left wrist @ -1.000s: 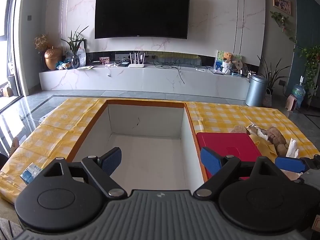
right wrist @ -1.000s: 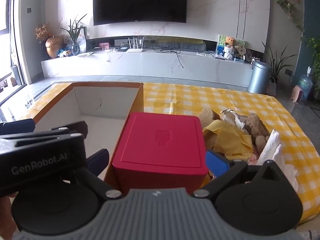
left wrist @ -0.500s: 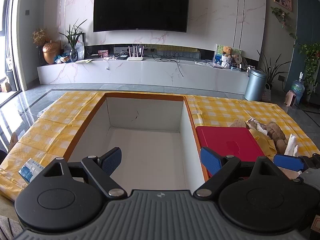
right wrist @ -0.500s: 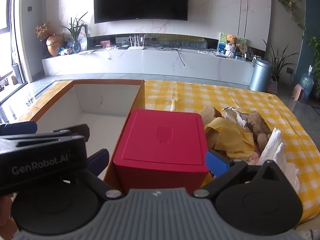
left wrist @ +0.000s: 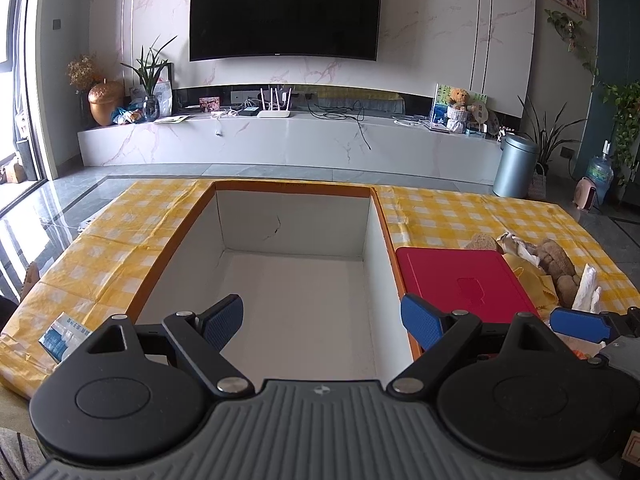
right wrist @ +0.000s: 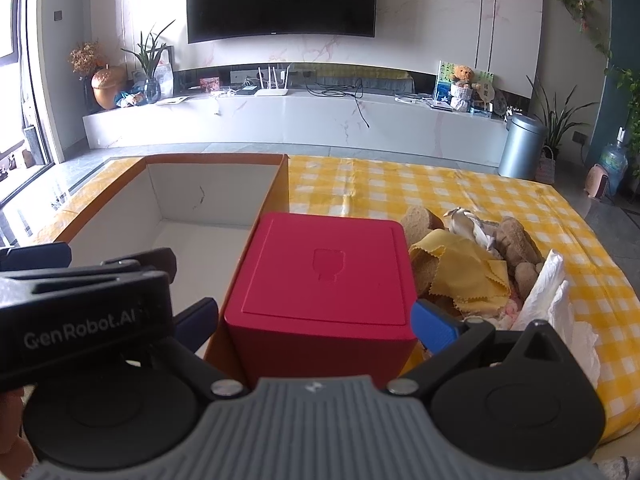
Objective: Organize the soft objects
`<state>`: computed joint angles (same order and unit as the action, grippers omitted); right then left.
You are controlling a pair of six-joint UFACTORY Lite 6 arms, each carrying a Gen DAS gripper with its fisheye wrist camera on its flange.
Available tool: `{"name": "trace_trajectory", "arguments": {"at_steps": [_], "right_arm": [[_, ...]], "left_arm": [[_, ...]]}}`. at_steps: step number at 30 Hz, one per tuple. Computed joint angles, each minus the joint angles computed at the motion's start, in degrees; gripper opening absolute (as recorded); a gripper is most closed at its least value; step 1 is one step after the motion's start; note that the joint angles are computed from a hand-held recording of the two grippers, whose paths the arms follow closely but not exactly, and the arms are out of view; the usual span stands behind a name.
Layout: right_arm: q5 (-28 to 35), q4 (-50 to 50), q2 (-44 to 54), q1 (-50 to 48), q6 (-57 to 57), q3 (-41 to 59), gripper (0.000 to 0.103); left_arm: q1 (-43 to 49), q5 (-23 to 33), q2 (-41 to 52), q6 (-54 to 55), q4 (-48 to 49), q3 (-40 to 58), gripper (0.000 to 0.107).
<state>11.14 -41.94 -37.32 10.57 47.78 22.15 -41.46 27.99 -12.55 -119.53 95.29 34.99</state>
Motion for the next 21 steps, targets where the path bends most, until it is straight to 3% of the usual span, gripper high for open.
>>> {"name": "trace_trajectory", "arguments": {"at_steps": [7,12,21], "right_arm": [[0.7,0.3,0.7,0.9,0.7,0.4,0.100],[1.3,-5.2,0.5,1.8,6.4,0.2,0.100],[2.5,0.0,0.6,2.4,1.8,1.0,0.100]], "left_arm": [[-0.1,0.1,1.1,1.0,-1.1,0.6,0.103],[0.0,-0.2,1.2,0.4,-0.8,0.7,0.103],[0.4,-0.8,1.7,-1.4,0.8,0.7,0.103]]}}
